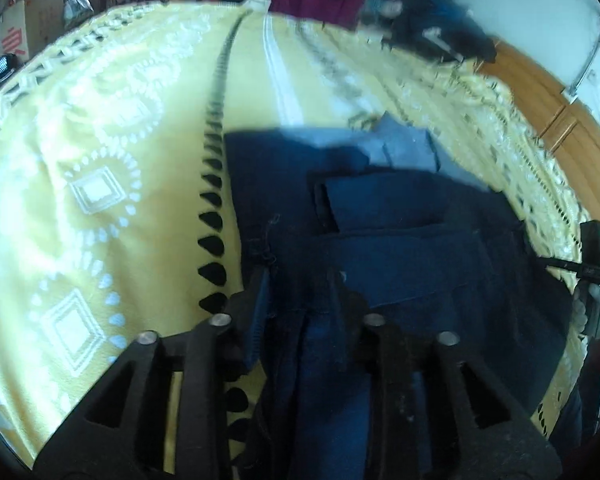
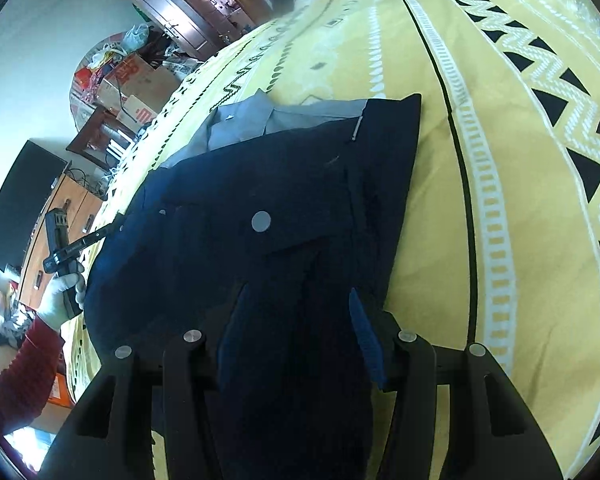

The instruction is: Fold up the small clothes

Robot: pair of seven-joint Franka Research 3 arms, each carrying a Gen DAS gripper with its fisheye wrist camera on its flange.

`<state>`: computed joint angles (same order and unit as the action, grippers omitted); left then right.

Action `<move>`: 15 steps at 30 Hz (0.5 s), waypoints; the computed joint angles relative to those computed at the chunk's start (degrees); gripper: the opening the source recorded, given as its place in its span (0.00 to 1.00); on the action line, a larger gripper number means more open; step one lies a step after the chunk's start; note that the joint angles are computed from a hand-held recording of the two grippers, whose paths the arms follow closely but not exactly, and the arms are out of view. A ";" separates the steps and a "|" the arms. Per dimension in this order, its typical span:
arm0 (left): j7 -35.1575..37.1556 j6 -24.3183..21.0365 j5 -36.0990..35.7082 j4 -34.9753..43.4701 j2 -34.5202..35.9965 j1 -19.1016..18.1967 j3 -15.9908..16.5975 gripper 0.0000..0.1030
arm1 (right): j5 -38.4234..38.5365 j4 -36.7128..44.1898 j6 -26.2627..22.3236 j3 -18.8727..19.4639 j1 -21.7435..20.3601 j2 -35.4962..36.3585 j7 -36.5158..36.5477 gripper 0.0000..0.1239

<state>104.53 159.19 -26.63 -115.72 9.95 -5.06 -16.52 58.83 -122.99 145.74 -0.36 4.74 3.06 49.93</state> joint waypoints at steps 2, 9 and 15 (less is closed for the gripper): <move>-2.48 -1.65 4.26 1.32 1.42 -1.05 0.84 0.34 | -0.93 -0.29 1.83 0.09 0.23 -0.14 0.38 0.46; -0.23 -0.60 1.35 0.45 1.00 0.40 -0.73 0.13 | -7.38 1.74 7.82 0.22 1.08 0.53 0.25 0.46; -1.17 -0.66 2.92 0.48 1.10 -0.19 -0.40 0.15 | -16.05 12.26 3.71 0.70 0.16 10.39 5.00 0.45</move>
<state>103.36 158.53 -23.70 -115.24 11.05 -5.25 -16.92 42.77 -110.73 149.46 0.34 4.90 13.45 54.93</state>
